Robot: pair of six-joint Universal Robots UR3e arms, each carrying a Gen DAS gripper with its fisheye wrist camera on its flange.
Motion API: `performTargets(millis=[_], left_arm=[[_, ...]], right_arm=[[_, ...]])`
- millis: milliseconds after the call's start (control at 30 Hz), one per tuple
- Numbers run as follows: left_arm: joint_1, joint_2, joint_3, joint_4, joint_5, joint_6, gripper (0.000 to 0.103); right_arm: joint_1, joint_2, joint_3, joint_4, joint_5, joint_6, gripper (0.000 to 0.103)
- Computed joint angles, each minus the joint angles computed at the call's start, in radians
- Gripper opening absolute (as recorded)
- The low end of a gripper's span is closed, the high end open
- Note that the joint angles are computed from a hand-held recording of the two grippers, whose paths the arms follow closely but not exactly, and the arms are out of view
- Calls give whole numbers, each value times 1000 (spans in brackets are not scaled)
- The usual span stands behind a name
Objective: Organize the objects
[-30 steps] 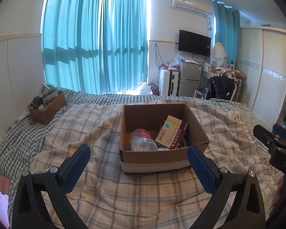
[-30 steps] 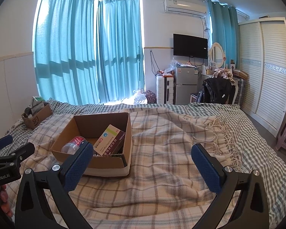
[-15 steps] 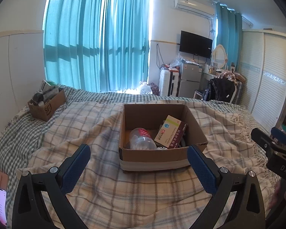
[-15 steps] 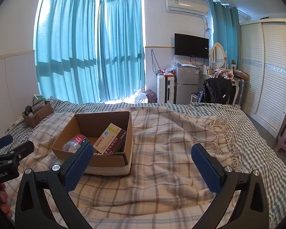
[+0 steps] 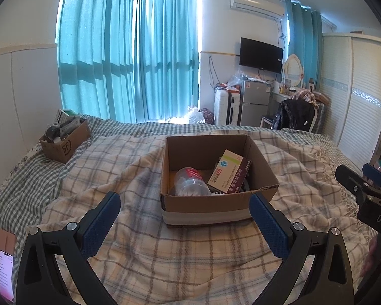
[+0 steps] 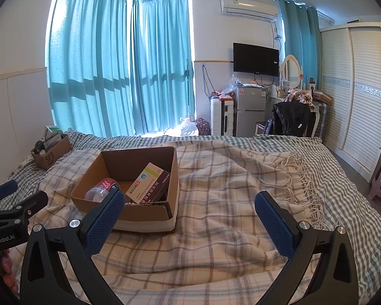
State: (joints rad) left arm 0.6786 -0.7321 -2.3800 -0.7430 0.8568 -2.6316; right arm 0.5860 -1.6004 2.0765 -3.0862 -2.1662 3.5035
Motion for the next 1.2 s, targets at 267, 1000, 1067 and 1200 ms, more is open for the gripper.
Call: performTargets(millis=[267, 1000, 1067, 1200], left_arm=[[7, 25, 1, -28, 1, 17, 103], [100, 121, 15, -188, -86, 74, 103], [100, 121, 17, -184, -82, 72, 103], [141, 149, 33, -276, -125, 108, 103]], right_arm=[[4, 2, -5, 6, -3, 1, 103], [-6, -5, 8, 17, 5, 10, 103], [-7, -6, 8, 22, 8, 12, 103], [-2, -2, 3, 24, 3, 14, 103]])
